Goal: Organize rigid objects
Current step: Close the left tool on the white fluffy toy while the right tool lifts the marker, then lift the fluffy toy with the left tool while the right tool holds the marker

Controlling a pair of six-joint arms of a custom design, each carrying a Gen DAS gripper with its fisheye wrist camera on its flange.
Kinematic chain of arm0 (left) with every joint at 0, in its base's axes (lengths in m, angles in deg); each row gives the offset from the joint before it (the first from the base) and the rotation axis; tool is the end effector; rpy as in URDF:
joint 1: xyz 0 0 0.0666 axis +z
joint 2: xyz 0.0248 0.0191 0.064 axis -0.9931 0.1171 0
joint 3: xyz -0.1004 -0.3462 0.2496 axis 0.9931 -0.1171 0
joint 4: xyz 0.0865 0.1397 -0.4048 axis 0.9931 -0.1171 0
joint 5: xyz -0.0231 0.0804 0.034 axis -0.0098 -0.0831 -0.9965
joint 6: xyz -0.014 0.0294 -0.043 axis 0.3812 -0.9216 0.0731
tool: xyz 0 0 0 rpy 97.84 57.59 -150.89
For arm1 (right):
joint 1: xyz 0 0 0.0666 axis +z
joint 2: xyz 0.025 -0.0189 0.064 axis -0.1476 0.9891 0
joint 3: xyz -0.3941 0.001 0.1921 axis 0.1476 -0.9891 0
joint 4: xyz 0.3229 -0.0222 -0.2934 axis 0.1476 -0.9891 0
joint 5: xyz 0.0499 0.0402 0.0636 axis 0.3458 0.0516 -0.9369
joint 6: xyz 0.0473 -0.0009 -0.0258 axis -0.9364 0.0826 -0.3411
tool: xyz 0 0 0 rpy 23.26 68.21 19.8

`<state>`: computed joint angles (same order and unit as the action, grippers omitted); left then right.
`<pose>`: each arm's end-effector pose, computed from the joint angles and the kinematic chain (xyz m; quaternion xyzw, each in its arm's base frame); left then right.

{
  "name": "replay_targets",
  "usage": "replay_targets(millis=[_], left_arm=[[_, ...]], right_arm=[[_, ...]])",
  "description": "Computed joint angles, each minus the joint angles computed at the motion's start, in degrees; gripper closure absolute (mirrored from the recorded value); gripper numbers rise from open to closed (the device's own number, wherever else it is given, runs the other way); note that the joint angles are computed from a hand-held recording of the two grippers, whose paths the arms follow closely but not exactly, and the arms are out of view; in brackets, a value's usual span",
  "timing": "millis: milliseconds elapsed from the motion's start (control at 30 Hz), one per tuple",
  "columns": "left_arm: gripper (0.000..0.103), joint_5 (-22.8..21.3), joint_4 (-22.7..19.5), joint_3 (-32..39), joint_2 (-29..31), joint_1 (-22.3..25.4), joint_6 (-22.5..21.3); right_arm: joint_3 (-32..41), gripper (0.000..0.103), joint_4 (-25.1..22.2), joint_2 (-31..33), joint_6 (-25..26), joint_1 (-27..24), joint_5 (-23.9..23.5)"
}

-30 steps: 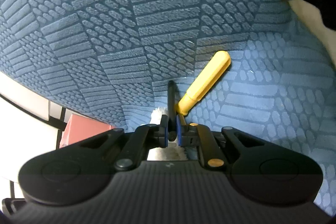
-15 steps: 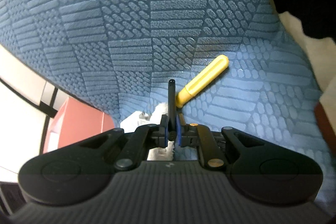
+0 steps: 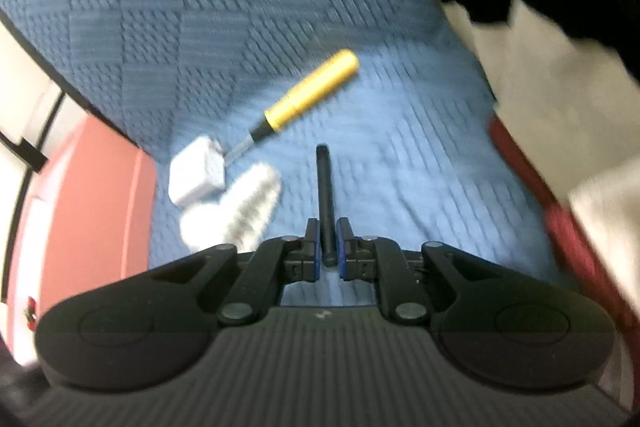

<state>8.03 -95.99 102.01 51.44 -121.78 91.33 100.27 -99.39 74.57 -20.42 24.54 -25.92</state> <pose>0.3764 -0.2836 0.3396 -0.2453 0.8935 -0.1456 0.3467 0.4824 0.3227 0.3428 -0.1047 0.9375 0.2469 0.2217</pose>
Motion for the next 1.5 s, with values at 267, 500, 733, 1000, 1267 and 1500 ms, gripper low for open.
replay_targets(millis=[267, 500, 733, 1000, 1267, 1500], left_arm=[[0.094, -1.99, -1.17, -2.08, -3.64, -2.82, 0.12], [0.093, -4.44, -1.37, -2.19, -3.53, -3.51, 0.60], [0.071, -3.10, -1.80, -0.94, -1.54, -2.20, 0.18], [0.052, -2.62, -2.53, 1.10, 0.82, 0.00, -2.38], [0.045, -1.83, -2.28, 2.34, 2.67, 1.79, -5.38], [0.045, 0.64, -2.47, 3.96, 5.35, 3.22, -6.70]], right_arm=[[-5.17, 0.092, 0.77, -5.24, 4.48, 3.64, 8.08], [-9.06, 0.092, 0.29, -9.74, 6.00, 6.17, 12.80], [-10.65, 0.089, 5.07, -11.22, 6.03, 5.37, 13.38], [-9.23, 0.068, 7.34, -7.42, 5.20, 4.16, 13.48], [-8.56, 0.068, 9.05, -5.15, 7.24, 4.31, 13.86], [-6.96, 0.068, 10.41, -3.19, 10.90, 4.59, 15.76]])
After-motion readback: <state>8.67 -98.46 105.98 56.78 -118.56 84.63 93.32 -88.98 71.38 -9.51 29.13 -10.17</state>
